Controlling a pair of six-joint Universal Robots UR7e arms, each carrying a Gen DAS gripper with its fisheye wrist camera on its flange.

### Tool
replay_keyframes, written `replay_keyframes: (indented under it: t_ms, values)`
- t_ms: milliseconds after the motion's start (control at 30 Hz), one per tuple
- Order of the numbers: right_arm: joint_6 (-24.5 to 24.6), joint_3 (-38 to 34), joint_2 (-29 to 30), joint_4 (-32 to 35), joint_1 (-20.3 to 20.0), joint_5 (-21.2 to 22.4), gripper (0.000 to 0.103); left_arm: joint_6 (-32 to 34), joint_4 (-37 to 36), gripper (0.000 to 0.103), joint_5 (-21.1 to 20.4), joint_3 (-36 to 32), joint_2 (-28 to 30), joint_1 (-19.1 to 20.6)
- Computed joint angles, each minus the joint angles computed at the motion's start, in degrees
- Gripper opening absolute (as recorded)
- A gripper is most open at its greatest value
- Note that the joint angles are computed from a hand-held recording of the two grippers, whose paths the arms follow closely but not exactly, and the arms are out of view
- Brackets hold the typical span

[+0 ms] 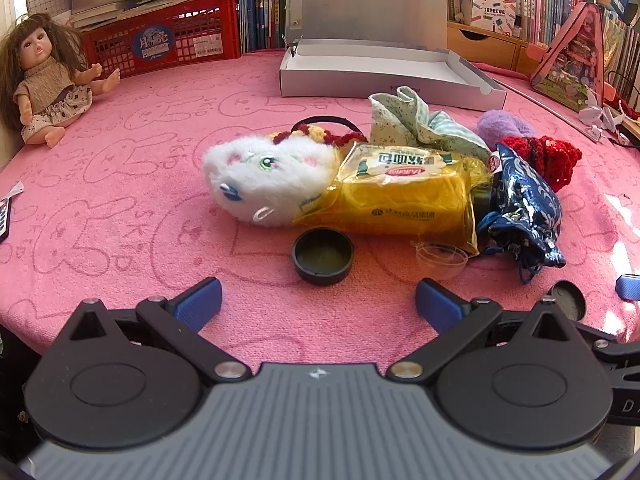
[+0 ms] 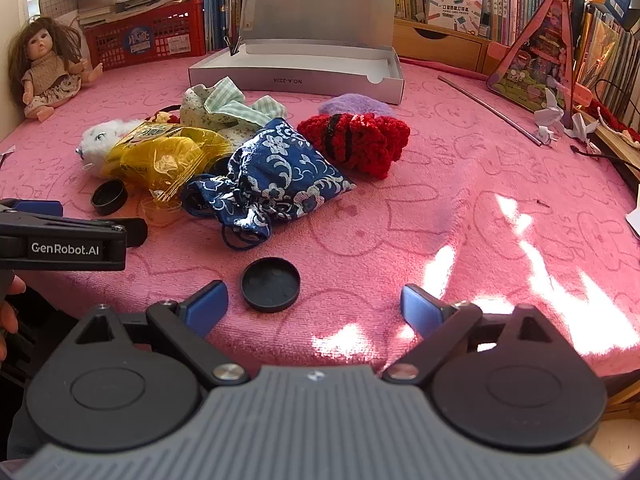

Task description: Organize objects

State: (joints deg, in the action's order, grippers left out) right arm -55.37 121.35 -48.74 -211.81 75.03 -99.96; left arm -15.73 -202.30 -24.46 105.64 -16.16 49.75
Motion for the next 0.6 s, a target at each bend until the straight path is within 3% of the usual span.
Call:
replay_keyframes:
  t_ms: [100,300,467,600]
  values:
    - [-0.56,0.38,-0.03,-0.51,-0.15,0.76,0.092,1.66,-1.6,0.103,0.65,-0.08,0.34,-0.12]
    - [-1.67,1.11,-0.41,-0.68,-0.51,2.76,0.078,12.51,-12.59,0.103,-0.55,-0.64,2.31,-0.97]
    - [-3.74,2.03,-0.55,-1.07,-0.71,4.27,0.07,12.72,-12.15,0.093,-3.43,-0.37,1.92,-0.85]
    - [-4.09,2.23,-0.74,-0.73,-0.85,4.85,0.066,11.89,-11.37,0.086,-3.42,-0.35,1.85,-0.68]
